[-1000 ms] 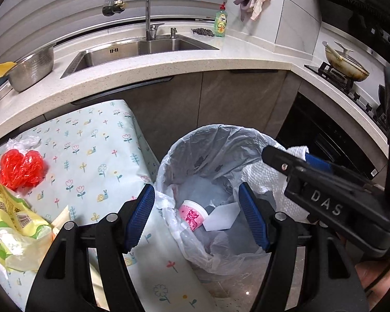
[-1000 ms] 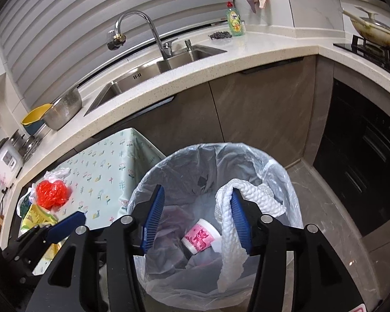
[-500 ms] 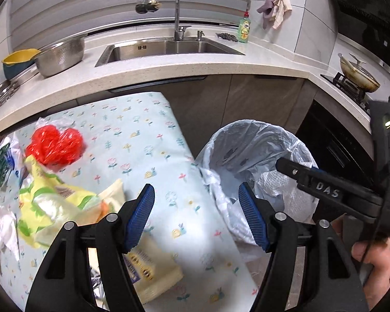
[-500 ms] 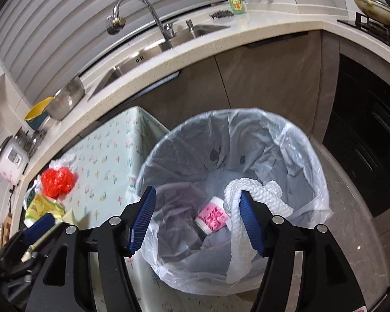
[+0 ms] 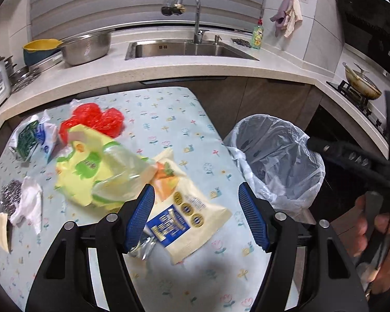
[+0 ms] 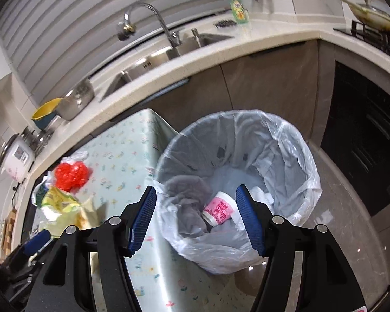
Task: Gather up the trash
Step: 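Move both tools back to the table toward the yellow bag and snack packet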
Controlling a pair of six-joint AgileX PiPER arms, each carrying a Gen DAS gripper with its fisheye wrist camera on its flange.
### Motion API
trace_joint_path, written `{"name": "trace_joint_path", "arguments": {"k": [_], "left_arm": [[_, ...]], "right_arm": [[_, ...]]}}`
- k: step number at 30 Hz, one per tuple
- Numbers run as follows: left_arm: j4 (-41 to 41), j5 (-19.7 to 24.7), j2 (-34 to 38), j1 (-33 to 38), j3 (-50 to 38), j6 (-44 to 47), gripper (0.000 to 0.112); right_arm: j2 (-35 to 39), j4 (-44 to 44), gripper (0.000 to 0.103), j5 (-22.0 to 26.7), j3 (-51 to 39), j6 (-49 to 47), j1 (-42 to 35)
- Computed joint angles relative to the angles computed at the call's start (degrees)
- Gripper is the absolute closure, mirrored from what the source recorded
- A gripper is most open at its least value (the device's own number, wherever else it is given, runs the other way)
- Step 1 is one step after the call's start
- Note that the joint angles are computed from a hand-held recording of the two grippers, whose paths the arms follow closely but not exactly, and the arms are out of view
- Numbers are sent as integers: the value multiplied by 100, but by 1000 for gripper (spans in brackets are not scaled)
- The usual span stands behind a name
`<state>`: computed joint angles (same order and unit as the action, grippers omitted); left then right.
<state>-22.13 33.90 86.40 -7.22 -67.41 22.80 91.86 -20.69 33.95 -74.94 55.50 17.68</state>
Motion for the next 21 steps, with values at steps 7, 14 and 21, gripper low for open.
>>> {"name": "trace_joint_path", "arguments": {"k": [7,14,21], "left_arm": [[-453,357,-490,925,355,691,49],[-961,745,-594,2087,557,1561,48],[-1277,979,-423,2892,617,2242,39]], "right_arm": [[-143,-1077,42,782,-659,719,1051],[329,-1581,42,1412,-1264,1132,2076],[976,-1362,42,1350,-1566,1367,2522]]}}
